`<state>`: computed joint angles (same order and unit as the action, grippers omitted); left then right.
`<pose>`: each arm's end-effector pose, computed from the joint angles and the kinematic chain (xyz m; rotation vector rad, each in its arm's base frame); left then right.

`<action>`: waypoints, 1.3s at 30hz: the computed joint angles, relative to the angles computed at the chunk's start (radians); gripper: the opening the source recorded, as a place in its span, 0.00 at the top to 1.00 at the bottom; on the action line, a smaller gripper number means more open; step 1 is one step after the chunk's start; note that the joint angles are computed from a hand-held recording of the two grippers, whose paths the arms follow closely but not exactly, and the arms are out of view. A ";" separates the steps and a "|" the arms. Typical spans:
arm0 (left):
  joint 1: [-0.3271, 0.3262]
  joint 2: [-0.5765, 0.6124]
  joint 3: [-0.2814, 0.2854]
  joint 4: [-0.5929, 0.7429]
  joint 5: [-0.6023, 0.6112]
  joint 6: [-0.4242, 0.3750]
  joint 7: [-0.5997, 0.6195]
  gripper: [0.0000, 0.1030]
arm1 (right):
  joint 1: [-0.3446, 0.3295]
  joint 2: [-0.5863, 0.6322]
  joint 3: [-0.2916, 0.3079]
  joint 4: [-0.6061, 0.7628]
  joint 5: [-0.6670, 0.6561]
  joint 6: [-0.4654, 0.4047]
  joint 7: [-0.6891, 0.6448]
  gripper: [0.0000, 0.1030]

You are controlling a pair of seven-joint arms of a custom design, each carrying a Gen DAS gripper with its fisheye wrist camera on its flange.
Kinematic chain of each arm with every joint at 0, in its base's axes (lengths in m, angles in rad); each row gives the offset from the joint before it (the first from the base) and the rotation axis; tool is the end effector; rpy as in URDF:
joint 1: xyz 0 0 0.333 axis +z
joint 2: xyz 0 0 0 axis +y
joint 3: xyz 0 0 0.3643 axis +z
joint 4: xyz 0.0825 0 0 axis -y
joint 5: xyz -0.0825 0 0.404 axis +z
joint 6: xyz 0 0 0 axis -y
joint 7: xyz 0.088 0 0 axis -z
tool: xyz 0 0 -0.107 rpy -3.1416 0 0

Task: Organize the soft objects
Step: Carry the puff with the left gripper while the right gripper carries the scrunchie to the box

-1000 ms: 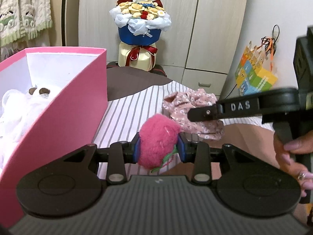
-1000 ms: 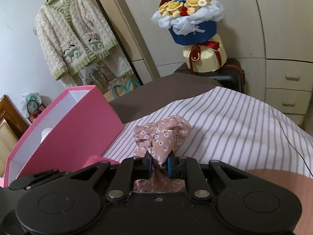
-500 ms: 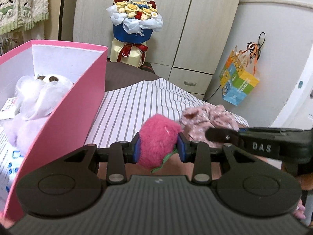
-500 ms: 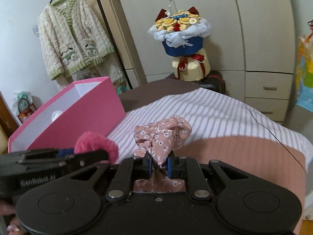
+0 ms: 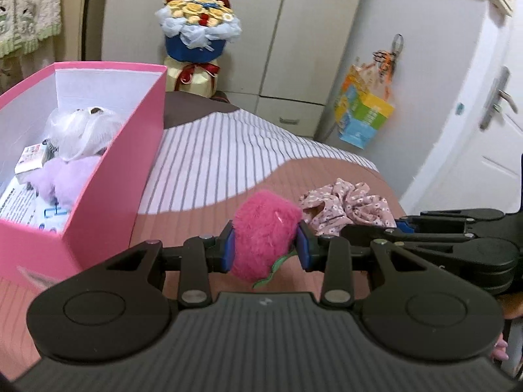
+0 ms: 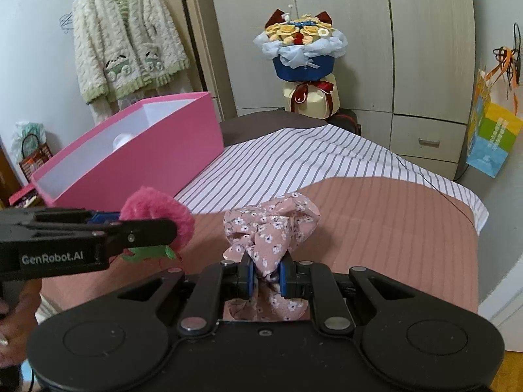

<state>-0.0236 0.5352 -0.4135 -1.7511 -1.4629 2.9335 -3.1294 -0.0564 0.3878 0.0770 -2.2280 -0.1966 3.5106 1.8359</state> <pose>0.6857 -0.2058 0.3396 -1.3235 2.2495 -1.3166 0.6244 0.0329 0.3329 -1.6135 1.6908 -0.6631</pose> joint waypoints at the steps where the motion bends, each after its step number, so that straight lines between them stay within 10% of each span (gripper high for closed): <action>1: 0.008 -0.011 0.001 -0.016 0.010 -0.020 -0.007 0.65 | 0.031 -0.013 -0.023 -0.020 0.024 0.007 -0.015 0.83; 9: 0.054 -0.109 0.054 -0.130 0.173 -0.208 -0.095 0.65 | 0.241 -0.124 -0.141 -0.148 0.246 -0.002 -0.188 0.83; 13: 0.075 -0.156 0.069 -0.184 0.170 -0.225 -0.009 0.65 | 0.238 -0.171 -0.109 -0.179 0.264 -0.049 -0.213 0.83; 27: 0.146 -0.265 0.193 -0.223 0.313 -0.434 -0.066 0.65 | -0.521 -0.109 0.647 -0.080 -0.482 -0.141 0.303 0.83; 39: 0.180 -0.132 0.187 0.045 0.262 -0.411 -0.125 0.65 | -0.170 -0.024 0.354 0.158 -0.413 -0.078 0.238 0.82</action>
